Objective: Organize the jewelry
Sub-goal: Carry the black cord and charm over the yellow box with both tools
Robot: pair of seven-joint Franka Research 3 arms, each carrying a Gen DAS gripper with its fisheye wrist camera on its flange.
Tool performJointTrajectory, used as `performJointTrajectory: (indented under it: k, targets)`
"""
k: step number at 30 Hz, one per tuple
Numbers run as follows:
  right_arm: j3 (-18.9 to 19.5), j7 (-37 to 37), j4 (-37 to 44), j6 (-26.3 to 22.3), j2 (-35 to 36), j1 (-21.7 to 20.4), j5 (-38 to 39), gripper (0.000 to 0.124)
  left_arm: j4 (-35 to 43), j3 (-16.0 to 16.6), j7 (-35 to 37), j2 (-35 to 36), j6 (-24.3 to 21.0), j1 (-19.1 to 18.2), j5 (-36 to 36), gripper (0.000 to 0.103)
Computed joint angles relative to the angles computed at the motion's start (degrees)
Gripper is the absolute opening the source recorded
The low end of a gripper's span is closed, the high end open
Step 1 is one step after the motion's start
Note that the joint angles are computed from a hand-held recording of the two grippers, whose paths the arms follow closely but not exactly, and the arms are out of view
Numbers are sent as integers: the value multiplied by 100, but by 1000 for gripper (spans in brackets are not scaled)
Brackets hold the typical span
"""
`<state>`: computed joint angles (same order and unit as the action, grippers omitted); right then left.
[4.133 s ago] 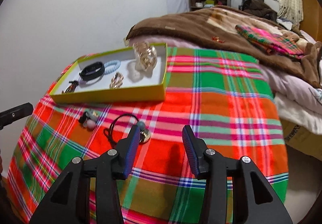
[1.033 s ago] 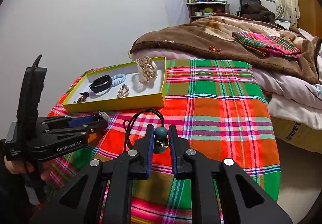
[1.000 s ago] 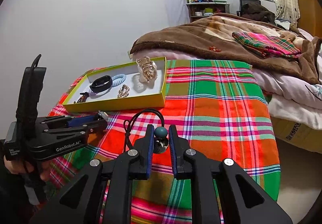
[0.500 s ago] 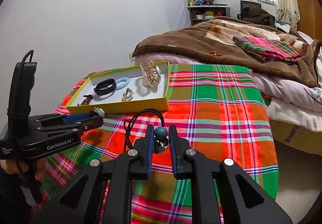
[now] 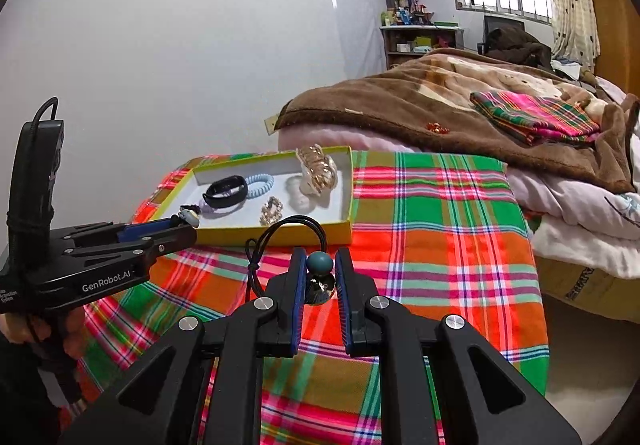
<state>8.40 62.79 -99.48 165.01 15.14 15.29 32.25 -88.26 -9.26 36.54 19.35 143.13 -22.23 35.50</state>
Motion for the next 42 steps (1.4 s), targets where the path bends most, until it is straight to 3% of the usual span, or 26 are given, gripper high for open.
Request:
performJointTrajectory:
  k: [22, 33, 42]
  targets:
    - [6, 307, 874, -86, 455, 238, -479, 15, -400, 54, -323, -470, 147, 278, 398, 32]
    - [-201, 998, 2428, -758, 1520, 553, -1226, 15, -286, 119, -241, -411, 118, 521, 271, 32]
    - [-517, 1745, 4766, -1989, 3020, 853, -2021, 15, -296, 114, -98, -280, 292, 648, -10, 32]
